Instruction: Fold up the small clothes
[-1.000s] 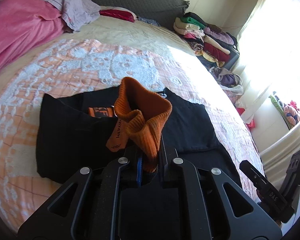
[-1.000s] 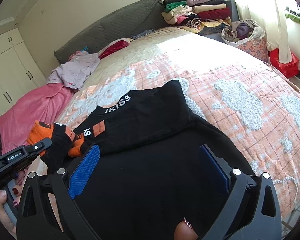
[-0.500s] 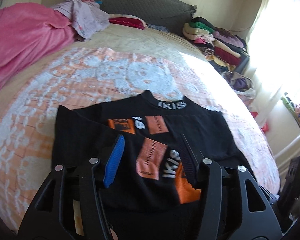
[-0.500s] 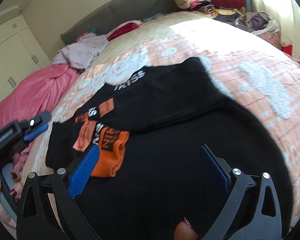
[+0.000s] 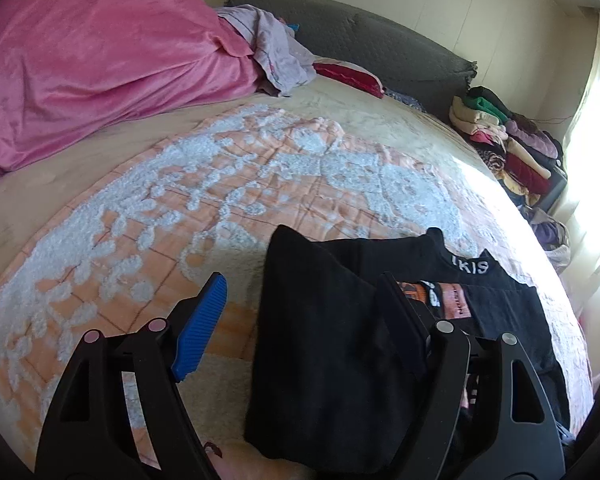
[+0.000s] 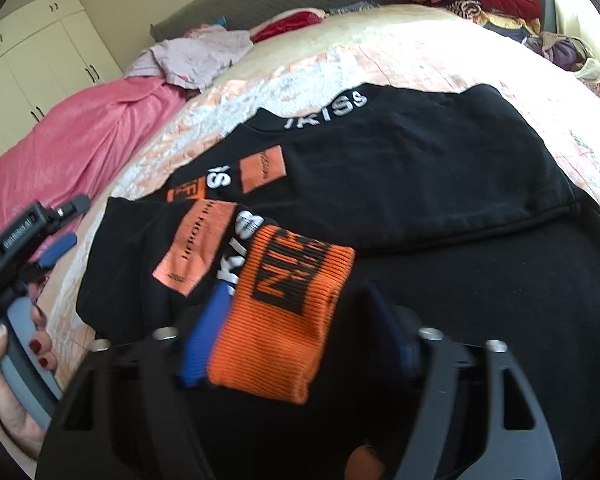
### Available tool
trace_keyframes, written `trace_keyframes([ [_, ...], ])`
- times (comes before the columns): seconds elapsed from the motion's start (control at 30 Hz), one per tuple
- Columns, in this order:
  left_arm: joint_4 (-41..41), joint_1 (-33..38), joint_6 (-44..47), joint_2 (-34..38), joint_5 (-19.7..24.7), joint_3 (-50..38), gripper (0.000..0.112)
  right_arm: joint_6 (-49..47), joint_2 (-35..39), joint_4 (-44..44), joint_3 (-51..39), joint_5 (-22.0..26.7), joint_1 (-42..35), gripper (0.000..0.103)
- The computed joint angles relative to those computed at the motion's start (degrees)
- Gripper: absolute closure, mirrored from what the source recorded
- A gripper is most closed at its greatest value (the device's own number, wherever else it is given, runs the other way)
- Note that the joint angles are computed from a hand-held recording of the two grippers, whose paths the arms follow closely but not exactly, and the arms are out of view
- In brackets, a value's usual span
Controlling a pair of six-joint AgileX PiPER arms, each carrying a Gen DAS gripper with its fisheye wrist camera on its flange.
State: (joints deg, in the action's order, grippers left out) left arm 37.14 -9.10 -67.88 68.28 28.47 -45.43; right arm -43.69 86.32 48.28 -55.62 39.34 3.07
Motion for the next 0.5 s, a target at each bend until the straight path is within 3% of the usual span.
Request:
trace_keyframes([
  [0.07,-2.16,2.35,2.08,-0.93,-2.05,1.73,0.043,-2.79,-0.45,2.39,0.63,-0.24,0.01,0.080],
  [0.13,-7.97,5.28,7.41,-1.40,-4.20,2.58,0.043,-5.18,-0.88,3.84,0.79,-0.87,0.43,0.089],
  [0.3,-10.00,6.36,9.65,-1.45,-4.81,2.85,0.043,-7.34,-2.74,3.80,-1.33,-1.84,2.07,0.092],
  [0.5,-9.93,6.39,10.30,-1.80,-5.13,3.11,0.043,-5.10,-2.50,-2.15,-9.07,-1.99,2.65,0.093],
])
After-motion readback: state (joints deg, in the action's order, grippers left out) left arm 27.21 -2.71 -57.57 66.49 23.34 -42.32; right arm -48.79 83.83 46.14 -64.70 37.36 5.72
